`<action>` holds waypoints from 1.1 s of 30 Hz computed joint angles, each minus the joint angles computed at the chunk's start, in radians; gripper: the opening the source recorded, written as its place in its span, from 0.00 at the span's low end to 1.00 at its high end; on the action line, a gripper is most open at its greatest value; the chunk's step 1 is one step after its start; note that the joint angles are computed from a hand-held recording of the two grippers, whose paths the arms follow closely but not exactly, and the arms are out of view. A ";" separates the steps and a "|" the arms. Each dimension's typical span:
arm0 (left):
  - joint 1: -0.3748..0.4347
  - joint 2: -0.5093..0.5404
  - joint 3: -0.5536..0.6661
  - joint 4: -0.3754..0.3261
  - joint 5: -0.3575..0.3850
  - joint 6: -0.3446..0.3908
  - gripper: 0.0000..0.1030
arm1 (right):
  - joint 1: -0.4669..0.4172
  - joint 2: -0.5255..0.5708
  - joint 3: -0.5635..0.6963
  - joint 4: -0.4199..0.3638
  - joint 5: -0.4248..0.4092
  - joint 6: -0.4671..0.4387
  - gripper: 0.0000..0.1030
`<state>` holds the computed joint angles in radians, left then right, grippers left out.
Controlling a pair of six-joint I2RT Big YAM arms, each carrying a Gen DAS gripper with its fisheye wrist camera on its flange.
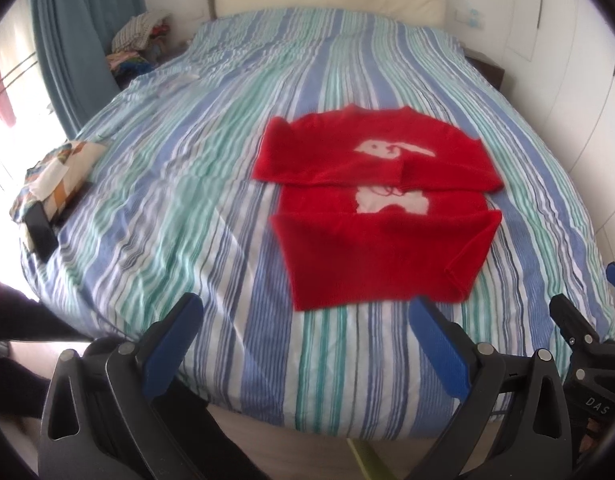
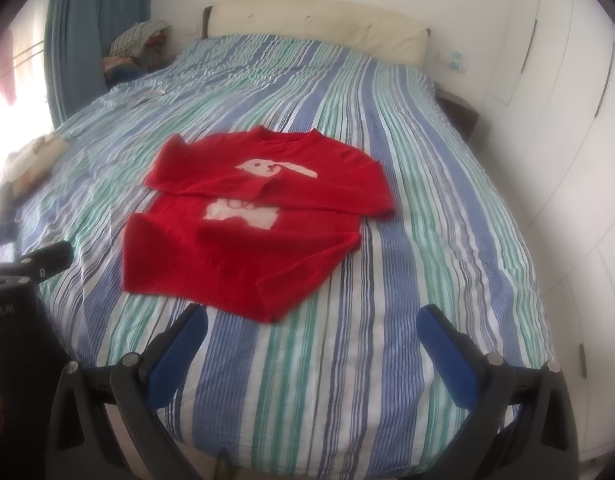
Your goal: Fold small clothes
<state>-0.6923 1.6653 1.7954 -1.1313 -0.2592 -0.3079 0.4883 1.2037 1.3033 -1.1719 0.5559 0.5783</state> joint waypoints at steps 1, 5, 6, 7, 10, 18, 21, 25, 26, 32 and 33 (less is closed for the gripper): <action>0.002 0.002 0.002 -0.003 0.005 0.005 1.00 | 0.003 -0.003 -0.002 0.008 0.007 0.001 1.00; 0.005 -0.013 -0.024 0.022 -0.020 0.029 1.00 | -0.002 -0.015 -0.015 0.022 -0.005 0.011 1.00; 0.011 -0.011 -0.026 0.019 -0.022 0.025 1.00 | -0.006 -0.017 -0.018 0.022 -0.015 0.012 1.00; 0.020 -0.008 -0.026 0.012 -0.015 0.013 1.00 | -0.009 -0.019 -0.021 0.021 -0.018 0.013 1.00; 0.048 -0.004 -0.022 -0.010 0.034 -0.023 0.99 | -0.015 -0.030 -0.029 0.016 -0.006 0.025 1.00; 0.032 -0.005 -0.022 0.010 0.038 0.000 0.99 | -0.033 -0.039 -0.030 0.019 -0.007 0.046 1.00; 0.021 -0.003 -0.023 0.015 0.041 0.013 1.00 | -0.025 -0.038 -0.029 0.019 -0.010 0.045 1.00; 0.021 -0.001 -0.024 0.009 0.047 0.018 0.99 | -0.021 -0.036 -0.030 0.020 -0.012 0.039 1.00; 0.022 -0.002 -0.026 0.009 0.046 0.018 0.99 | -0.023 -0.035 -0.030 0.019 -0.016 0.042 1.00; 0.032 -0.001 -0.031 0.011 0.047 0.017 1.00 | -0.029 -0.035 -0.034 0.024 -0.023 0.040 1.00; 0.036 0.002 -0.034 0.014 0.053 0.015 1.00 | -0.031 -0.035 -0.035 0.029 -0.026 0.038 1.00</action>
